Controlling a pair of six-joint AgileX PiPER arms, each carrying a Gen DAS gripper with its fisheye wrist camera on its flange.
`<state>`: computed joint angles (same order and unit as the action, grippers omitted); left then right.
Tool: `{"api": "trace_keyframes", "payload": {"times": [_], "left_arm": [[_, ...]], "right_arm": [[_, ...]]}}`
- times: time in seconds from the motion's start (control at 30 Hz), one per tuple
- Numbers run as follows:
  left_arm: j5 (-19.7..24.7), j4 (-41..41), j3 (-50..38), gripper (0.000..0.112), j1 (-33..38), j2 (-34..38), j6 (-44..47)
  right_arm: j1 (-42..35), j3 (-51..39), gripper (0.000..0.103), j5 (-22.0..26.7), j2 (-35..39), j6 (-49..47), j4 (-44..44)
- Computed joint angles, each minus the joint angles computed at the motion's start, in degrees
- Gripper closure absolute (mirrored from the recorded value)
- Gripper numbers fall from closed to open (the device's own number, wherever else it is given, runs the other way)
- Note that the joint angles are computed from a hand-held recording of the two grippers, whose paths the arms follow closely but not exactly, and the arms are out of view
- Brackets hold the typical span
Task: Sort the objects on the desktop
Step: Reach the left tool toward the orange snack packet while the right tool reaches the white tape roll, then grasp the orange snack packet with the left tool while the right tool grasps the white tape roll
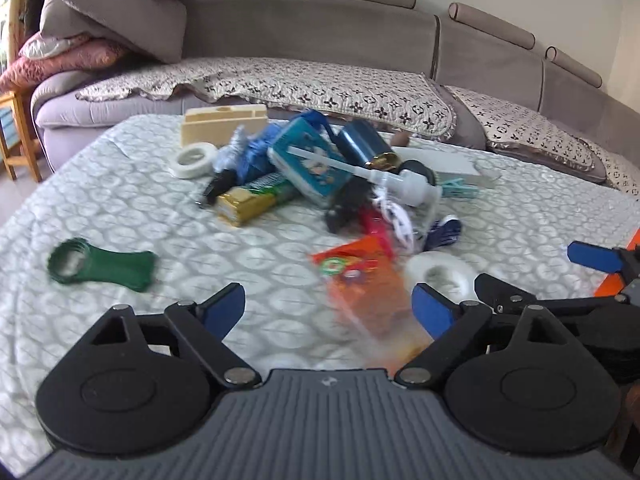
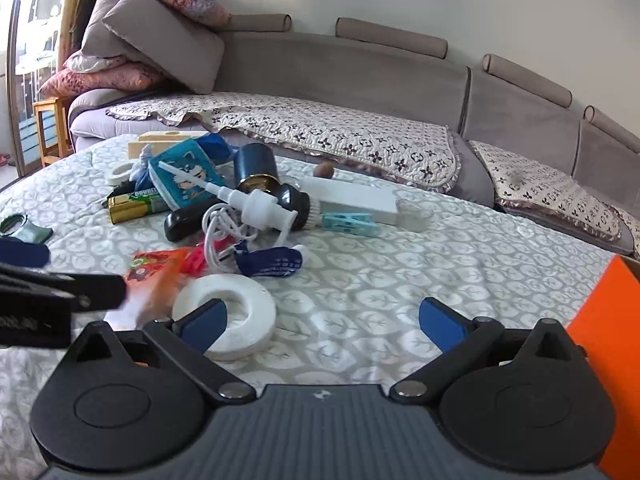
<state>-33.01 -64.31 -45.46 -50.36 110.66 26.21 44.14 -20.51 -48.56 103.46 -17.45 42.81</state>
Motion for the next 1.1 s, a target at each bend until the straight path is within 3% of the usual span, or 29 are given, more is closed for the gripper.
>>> {"api": "trace_keyframes", "payload": {"times": [0.07,0.2,0.4,0.47,0.57,0.63,0.67,0.73,0.9,1.03,1.07,1.1], "left_arm": [[0.2,0.3,-0.8,0.020,-0.2,0.7,0.2],[2.1,-4.7,-3.4,0.020,-0.6,2.8,4.7],[-3.5,-25.9,-9.8,0.017,-3.6,6.9,23.0],[-7.2,-28.5,-9.9,0.013,-4.6,7.4,24.0],[-9.0,-27.9,-9.0,0.012,-4.3,7.6,21.6],[-9.7,-26.0,-8.0,0.012,-3.8,7.6,20.6],[-9.5,-24.3,-7.2,0.012,-3.3,7.3,19.8],[-7.8,-18.5,-4.5,0.012,-1.9,6.2,16.0],[-4.8,-8.2,0.3,0.012,1.5,4.1,8.8],[-3.9,-5.7,1.2,0.014,2.5,3.5,7.1],[-4.2,-4.8,1.2,0.016,2.4,3.6,6.7],[-4.3,-3.8,1.8,0.025,1.9,3.3,5.9]], "right_arm": [[-1.8,0.4,0.000,1.1,-0.2,-0.5,-1.4],[-0.5,2.0,0.000,-3.1,-0.3,-3.1,2.2],[-4.9,3.8,0.000,-1.7,-2.0,2.8,-6.7],[-7.6,4.1,0.000,-1.1,-1.5,7.8,-15.0],[-12.5,2.9,0.000,1.0,0.0,17.8,-30.9],[-14.3,0.9,0.000,1.9,2.1,20.2,-36.1],[-15.1,-0.7,0.001,4.7,2.3,20.7,-38.4],[-15.4,-1.9,0.001,6.0,2.5,21.8,-41.0],[-11.1,-4.6,0.002,9.0,3.4,15.2,-36.6],[-10.7,-7.0,0.013,12.3,3.9,15.0,-36.6],[-11.4,-7.5,0.030,13.5,3.6,17.9,-38.6],[-11.5,-7.4,0.038,13.4,3.1,18.5,-38.2]]}}
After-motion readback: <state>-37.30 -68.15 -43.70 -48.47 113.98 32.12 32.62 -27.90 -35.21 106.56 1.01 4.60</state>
